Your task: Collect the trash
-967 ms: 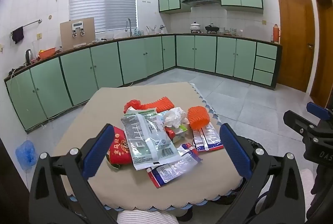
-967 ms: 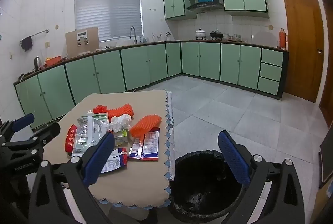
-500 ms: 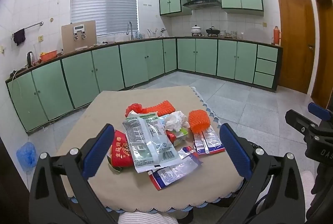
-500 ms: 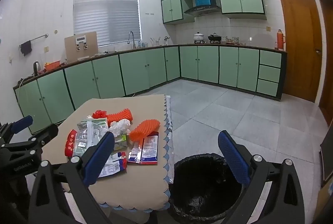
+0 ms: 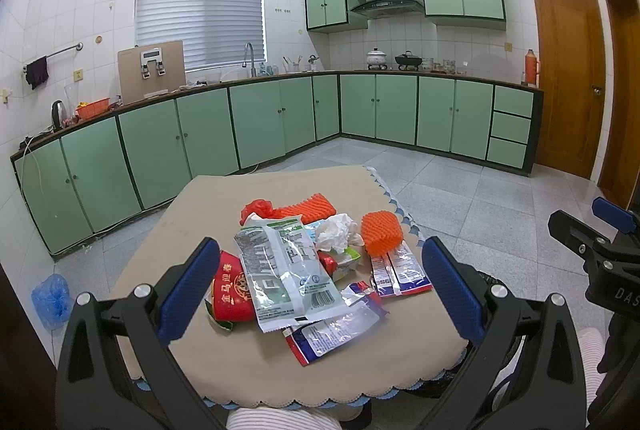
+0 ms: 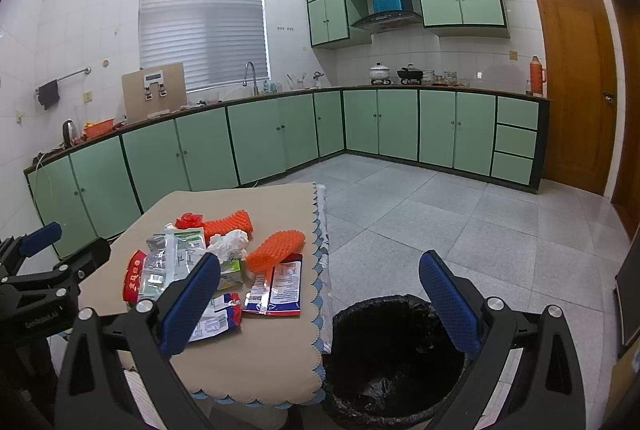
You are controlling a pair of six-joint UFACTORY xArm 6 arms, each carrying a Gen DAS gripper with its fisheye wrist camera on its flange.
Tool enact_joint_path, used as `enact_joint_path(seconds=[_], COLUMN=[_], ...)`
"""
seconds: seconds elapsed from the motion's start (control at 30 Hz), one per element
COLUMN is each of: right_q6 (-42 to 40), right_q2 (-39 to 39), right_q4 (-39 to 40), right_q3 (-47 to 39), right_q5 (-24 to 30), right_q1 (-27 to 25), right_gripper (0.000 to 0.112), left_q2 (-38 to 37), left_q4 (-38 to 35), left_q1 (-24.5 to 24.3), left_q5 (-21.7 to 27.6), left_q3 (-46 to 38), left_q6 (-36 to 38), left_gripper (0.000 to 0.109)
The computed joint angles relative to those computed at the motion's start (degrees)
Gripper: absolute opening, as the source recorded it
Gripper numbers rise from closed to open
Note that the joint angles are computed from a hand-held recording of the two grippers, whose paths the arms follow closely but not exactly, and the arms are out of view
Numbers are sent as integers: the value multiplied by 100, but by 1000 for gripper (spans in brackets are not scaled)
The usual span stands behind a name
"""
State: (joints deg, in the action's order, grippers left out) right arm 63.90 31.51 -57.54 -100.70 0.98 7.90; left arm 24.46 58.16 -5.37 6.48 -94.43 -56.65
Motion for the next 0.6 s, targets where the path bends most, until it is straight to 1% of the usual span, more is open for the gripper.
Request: enact_joint_path(seconds=[0.6], right_q6=[54], right_q2=[-8], right_q4=[-57], right_q3=[13], right_q5=[-18], right_q1=[-14], right_gripper=[97], left_q2=[11], left_q4=[57], left_q1=[-12], left_q5=[11], left_q3=[-10], left_q6=[-52], left_gripper=[98])
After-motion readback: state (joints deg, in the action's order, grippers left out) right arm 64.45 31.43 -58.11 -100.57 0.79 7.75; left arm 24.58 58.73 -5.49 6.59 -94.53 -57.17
